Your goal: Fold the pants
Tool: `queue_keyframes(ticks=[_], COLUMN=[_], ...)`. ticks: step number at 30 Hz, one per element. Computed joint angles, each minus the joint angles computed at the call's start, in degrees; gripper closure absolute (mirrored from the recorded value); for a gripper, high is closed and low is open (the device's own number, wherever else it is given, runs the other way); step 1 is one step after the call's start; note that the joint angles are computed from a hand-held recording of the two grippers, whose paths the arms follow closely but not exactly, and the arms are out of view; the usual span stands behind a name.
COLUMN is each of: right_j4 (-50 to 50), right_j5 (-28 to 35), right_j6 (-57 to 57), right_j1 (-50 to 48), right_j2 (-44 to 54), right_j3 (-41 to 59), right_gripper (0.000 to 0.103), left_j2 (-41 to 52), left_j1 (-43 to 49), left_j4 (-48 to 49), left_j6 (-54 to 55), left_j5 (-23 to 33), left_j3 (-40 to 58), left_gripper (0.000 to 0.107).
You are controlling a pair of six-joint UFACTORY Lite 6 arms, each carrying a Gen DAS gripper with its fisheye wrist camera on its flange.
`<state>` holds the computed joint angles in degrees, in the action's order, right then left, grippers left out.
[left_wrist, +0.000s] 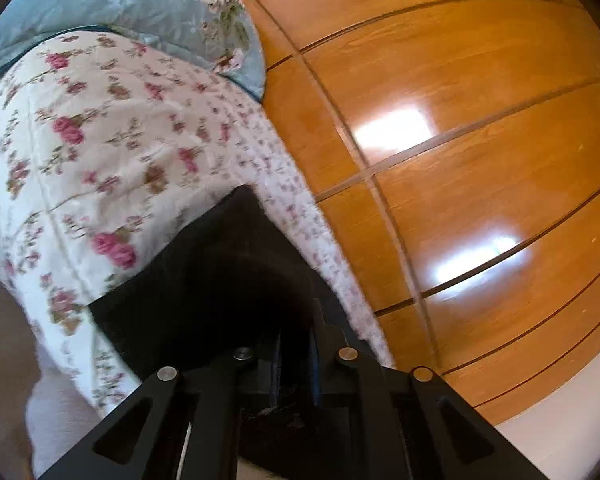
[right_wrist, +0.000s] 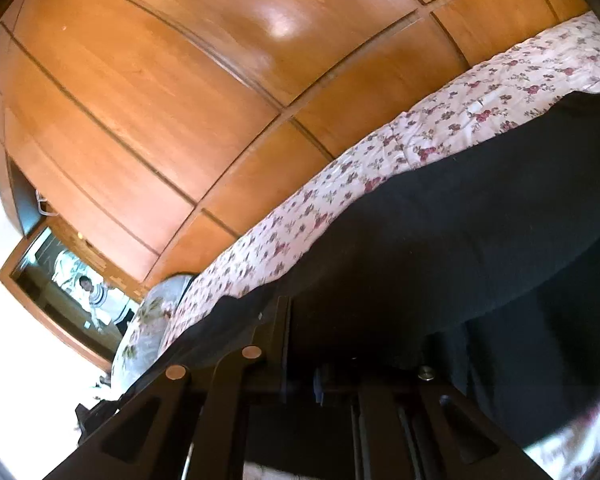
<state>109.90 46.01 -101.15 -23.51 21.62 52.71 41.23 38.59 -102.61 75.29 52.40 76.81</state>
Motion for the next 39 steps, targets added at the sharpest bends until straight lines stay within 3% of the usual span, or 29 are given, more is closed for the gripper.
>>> queue_keyframes(ticks=[4, 12, 16, 19, 21, 26, 29, 34, 39], right_j4=[1.5, 5.8, 4.7, 6.7, 7.0, 7.0, 3.0, 5.0, 4.2], right_j5=[-3.7, -4.3, -3.0, -4.3, -6.5, -5.6, -3.6, -1.6, -2.7], right_j6=[-5.4, -12.0, -9.6, -12.9, -13.4, -12.7, -7.2, -6.4, -2.0], right_j1=[1.2, 2.2, 1.6, 2.4, 3.4, 3.1, 1.2, -3.3, -10.6], right_j2=[3.0, 7.7, 6.0, 4.2, 5.8, 6.2, 6.7, 5.3, 8.4], right_j3=[-3.3, -2.8, -3.5, -5.0, -3.8, -3.7, -2.4, -2.0, 4.6], right_gripper=[0.094, 0.094, 0.094, 0.094, 0.094, 0.094, 0.088, 0.072, 0.071], left_j2=[2.2, 2.2, -4.7, -7.7, -4.5, -3.8, -9.7, -23.5, -27.4], left_j1=[0.1, -1.9, 0.5, -1.2, -2.6, -1.4, -0.2, 0.2, -6.6], left_j4=[1.8, -2.3, -6.4, -6.2, -2.9, -3.7, -8.4, -27.5, -33.6], left_j6=[0.1, 9.3, 9.9, 13.5, 10.4, 8.7, 11.7, 26.2, 39.8], left_j5=[-3.6, -8.5, -3.7, -8.9, -13.5, -10.9, -12.2, -15.8, -16.3], left_j3=[0.1, -2.9, -10.6, -12.7, -10.0, -11.2, -17.9, -30.0, -30.9], left_gripper=[0.097, 0.095, 0.097, 0.096, 0.096, 0.092, 0.085, 0.084, 0.079])
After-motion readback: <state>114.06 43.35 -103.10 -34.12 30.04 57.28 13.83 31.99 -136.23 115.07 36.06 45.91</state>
